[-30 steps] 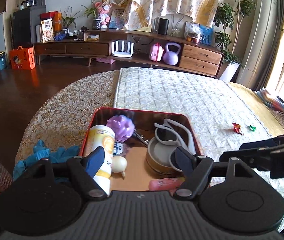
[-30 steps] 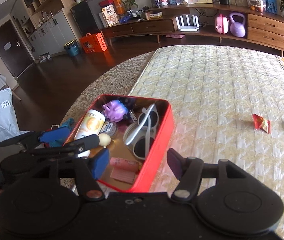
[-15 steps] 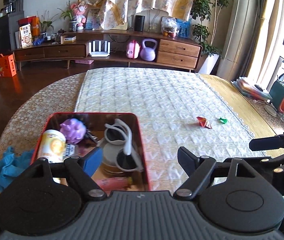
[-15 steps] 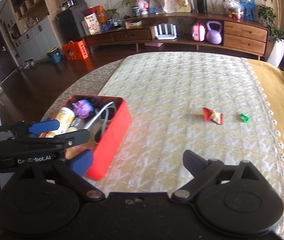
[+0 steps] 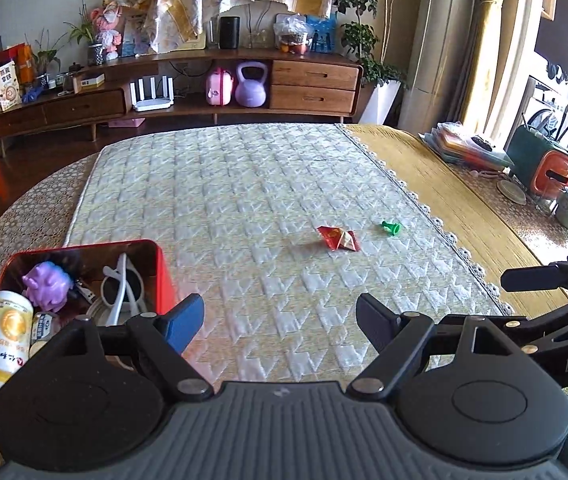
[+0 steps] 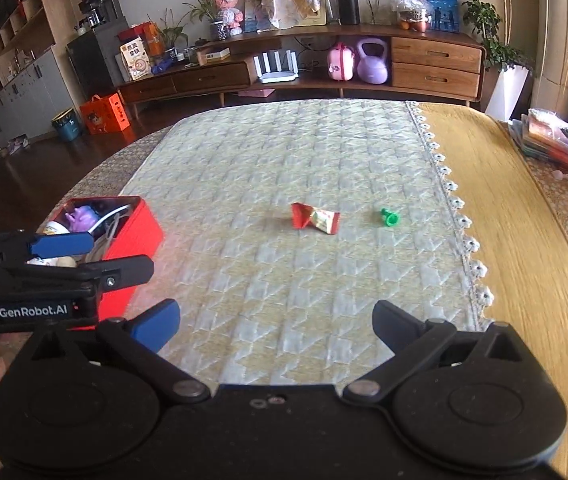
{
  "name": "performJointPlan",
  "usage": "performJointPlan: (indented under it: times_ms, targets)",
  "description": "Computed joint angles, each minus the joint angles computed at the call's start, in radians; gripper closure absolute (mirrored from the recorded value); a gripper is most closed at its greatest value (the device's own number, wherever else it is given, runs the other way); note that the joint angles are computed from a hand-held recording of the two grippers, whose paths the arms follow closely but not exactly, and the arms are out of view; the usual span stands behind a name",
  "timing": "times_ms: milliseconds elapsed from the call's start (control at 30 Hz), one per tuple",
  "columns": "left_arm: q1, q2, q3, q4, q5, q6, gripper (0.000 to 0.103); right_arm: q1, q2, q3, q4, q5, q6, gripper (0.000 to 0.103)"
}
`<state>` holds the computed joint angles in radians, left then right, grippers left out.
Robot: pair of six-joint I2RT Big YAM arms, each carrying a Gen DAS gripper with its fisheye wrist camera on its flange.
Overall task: Organize rigid objects
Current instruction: 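Withdraw both grippers from the red tin back over the table, then close the left gripper on the red candy packet while the right gripper grasps the green pushpin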
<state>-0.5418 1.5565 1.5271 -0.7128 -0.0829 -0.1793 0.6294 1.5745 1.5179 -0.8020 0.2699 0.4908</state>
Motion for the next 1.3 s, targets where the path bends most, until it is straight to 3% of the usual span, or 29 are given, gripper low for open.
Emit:
performJointPlan:
  times_ms: [367, 633, 900, 1133, 1300]
  targets:
    - [-0.043, 0.200, 0.227, -0.083, -0.012, 0.034, 0.020, -0.096, -0.020, -0.086, 0.096, -0.005, -0.222, 0.000]
    - [-0.037, 0.342, 0.393, -0.138, 0.046, 0.050, 0.020, -0.169, 0.011, -0.081, 0.141, -0.085, -0.317, 0.001]
    - [-0.016, 0.455, 0.535, -0.185, 0.114, 0.204, 0.020, -0.234, 0.080, -0.024, 0.135, -0.166, -0.389, 0.007]
    - [0.007, 0.543, 0.639, -0.223, 0.146, 0.266, 0.020, -0.270, 0.135, 0.018, 0.127, -0.205, -0.431, 0.015]
    - [0.020, 0.593, 0.705, -0.277, 0.186, 0.397, 0.020, -0.286, 0.167, 0.043, 0.117, -0.234, -0.466, 0.025]
